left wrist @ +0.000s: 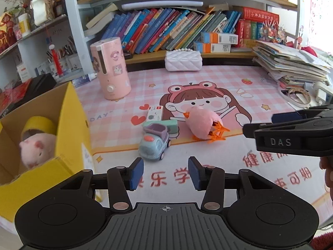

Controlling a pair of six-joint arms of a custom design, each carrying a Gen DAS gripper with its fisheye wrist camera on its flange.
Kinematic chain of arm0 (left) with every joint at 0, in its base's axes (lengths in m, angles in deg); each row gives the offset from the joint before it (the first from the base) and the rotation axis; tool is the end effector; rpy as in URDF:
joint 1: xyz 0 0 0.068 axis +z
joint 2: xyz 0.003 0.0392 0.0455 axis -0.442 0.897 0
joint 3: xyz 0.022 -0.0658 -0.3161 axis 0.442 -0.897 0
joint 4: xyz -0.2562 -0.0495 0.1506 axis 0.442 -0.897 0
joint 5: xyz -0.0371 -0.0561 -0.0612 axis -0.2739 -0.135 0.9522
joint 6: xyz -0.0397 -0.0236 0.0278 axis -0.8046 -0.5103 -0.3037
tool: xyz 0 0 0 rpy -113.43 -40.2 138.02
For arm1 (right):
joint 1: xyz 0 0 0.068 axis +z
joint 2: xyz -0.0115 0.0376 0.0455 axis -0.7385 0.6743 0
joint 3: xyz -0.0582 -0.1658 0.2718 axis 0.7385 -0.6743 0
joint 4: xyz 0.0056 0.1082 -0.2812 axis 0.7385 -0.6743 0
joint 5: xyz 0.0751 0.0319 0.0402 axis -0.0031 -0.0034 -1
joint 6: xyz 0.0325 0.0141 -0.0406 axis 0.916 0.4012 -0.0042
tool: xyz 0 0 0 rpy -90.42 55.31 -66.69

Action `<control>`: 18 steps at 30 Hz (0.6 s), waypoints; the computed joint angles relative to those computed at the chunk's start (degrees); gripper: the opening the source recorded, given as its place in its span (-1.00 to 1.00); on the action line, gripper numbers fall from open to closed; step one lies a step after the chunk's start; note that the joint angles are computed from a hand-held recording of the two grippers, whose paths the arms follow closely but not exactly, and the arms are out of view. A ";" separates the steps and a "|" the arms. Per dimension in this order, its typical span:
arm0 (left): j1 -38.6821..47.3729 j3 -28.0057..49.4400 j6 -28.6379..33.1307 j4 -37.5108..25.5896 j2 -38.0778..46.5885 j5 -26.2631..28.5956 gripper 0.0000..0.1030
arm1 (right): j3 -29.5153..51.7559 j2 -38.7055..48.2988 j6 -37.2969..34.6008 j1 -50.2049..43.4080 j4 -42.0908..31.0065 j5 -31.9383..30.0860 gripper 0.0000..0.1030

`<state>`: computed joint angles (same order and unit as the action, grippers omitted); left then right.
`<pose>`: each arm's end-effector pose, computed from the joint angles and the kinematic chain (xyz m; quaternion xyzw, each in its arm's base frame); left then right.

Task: Organize objects
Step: 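Grasp the toy car with the left gripper while the right gripper grasps the pink chick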

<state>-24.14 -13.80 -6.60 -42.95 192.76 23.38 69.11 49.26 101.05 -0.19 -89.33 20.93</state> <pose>0.3222 -0.0056 0.0900 0.3670 0.8413 -0.1125 0.3806 0.2413 0.2252 0.0843 0.2168 0.8862 -0.0688 0.4036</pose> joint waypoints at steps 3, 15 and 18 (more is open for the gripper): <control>-2.80 1.09 -1.39 2.05 1.85 -2.87 -0.12 | -1.18 0.25 -7.17 -3.61 6.46 -1.83 0.07; -9.13 10.49 -7.32 4.40 12.18 -12.62 -0.11 | 2.71 6.50 -29.31 -14.66 20.17 -15.15 0.07; -10.48 11.85 -8.17 5.25 14.09 -14.18 -0.10 | 3.92 8.14 -30.40 -16.20 20.59 -18.26 0.08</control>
